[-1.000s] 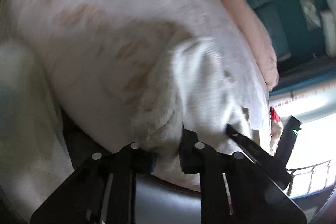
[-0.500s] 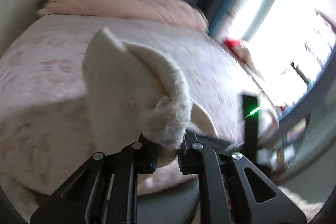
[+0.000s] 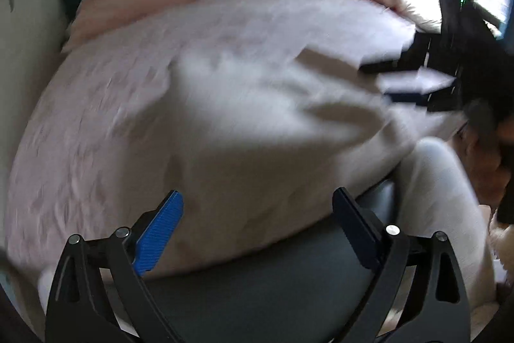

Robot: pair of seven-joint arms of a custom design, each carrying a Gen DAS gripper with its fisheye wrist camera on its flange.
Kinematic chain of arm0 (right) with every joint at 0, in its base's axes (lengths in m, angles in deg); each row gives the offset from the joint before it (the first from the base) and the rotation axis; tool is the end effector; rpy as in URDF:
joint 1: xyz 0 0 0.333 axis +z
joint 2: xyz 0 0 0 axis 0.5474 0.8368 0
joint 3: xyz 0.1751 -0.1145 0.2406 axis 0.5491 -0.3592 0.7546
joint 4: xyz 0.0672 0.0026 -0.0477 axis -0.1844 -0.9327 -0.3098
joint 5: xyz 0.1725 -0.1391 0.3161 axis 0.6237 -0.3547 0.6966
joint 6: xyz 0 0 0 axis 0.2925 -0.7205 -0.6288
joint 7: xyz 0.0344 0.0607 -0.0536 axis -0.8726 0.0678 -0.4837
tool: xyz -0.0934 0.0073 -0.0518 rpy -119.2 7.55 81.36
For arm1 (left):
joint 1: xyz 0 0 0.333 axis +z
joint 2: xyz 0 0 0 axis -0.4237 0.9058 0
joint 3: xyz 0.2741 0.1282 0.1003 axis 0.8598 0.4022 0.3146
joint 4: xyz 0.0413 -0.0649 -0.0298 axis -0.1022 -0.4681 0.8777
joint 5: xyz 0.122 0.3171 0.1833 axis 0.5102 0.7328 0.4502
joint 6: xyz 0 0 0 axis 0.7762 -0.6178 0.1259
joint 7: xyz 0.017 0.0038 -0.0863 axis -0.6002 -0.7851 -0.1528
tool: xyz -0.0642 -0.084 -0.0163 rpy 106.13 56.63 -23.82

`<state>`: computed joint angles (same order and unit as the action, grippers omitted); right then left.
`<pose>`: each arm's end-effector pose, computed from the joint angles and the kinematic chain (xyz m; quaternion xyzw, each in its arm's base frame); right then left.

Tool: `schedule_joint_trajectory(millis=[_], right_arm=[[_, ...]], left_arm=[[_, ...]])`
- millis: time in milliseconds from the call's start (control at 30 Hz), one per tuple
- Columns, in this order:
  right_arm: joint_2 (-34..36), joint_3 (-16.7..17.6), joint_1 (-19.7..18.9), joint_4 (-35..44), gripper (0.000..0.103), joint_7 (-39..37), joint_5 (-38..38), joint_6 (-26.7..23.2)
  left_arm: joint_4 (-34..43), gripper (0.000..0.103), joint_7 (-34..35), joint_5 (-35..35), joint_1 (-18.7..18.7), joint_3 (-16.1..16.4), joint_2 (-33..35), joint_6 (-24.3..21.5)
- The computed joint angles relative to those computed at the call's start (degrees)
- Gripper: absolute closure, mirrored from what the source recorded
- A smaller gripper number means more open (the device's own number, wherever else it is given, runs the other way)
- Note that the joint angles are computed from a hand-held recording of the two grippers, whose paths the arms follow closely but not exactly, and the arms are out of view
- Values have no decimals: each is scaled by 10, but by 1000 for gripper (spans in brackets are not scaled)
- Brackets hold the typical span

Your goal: Fold small clothes

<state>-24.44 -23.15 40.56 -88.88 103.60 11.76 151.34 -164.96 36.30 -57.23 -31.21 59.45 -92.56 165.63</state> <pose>0.6490 0.1621 0.4894 -0.7067 0.5944 0.1432 0.3560 0.4550 -0.1260 0.5292 -0.7003 0.6492 -0.2031 0.2163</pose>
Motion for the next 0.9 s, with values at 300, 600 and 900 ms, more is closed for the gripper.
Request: schedule_joint_trajectory(millis=[300, 600, 900], right_arm=[[45, 11, 48, 65, 81, 91, -105, -15], [-124, 18, 48, -48, 85, -171, 46, 160], [-67, -21, 26, -139, 77, 21, -132, 141]], left_arm=[[-2, 56, 17, -48, 3, 25, 38, -1], [-7, 81, 87, -146, -34, 47, -7, 54], [-20, 25, 39, -112, -5, 20, -24, 43]])
